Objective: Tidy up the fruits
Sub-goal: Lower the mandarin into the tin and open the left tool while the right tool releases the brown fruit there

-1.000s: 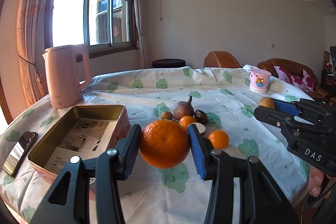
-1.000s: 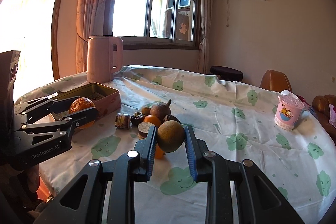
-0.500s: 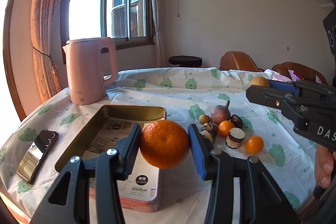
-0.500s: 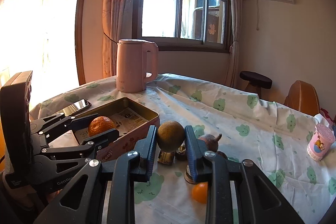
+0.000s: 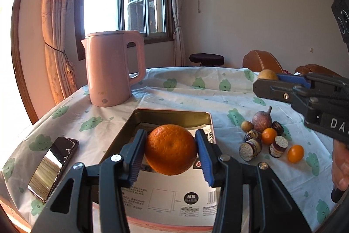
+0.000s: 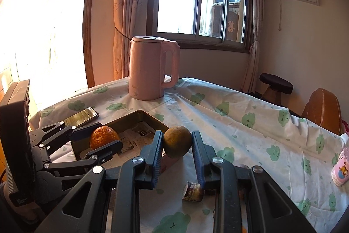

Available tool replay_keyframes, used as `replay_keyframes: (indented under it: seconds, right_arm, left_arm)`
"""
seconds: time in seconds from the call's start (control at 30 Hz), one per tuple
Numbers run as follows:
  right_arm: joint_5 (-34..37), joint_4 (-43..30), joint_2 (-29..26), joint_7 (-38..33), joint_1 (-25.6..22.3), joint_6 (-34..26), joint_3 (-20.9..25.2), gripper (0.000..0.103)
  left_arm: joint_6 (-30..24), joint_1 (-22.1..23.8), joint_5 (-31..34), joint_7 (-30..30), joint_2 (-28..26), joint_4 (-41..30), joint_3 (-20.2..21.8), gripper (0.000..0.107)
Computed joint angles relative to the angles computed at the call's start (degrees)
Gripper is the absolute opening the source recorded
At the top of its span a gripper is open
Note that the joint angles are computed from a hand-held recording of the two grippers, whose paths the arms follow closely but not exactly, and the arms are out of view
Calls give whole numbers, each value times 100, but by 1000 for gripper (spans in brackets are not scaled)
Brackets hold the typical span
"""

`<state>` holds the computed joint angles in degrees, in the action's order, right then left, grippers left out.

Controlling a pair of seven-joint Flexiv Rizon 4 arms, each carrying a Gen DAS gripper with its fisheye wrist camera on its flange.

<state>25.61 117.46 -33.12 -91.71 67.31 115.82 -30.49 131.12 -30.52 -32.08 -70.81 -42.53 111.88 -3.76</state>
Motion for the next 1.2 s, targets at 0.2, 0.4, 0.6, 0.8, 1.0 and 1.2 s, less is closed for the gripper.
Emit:
replay_keyframes:
  seconds: [0.2,0.4,0.6,0.8,1.0,1.2]
  right_arm:
    - [-245,-360,-254,263,-127,-259,26,28]
    - [-645,-597,-451,669,-420,-394,227,28]
    - [-1003,-727,-631,1040,-585,-541,345,28]
    - [-1307,-804,-778,1354,-705,-650,420,28]
    - [-1518,-838,-877,1584,-753,-703,426,28]
    - [-1611,-853,-978,1736,-662,-738,309,28]
  left_arm:
    - [-167,-11,-176,156,-18,-75,122,48]
    - [-326,4,-303,285,-66,-180,184,48]
    - [-552,-42,-460,395,-130,-292,285,48]
    - [-698,-34,-503,393,-172,-354,333,48]
    - [-841,-96,-532,399,-178,-387,429,48]
    - [-983,-113,-591,360,-176,-414,482,48]
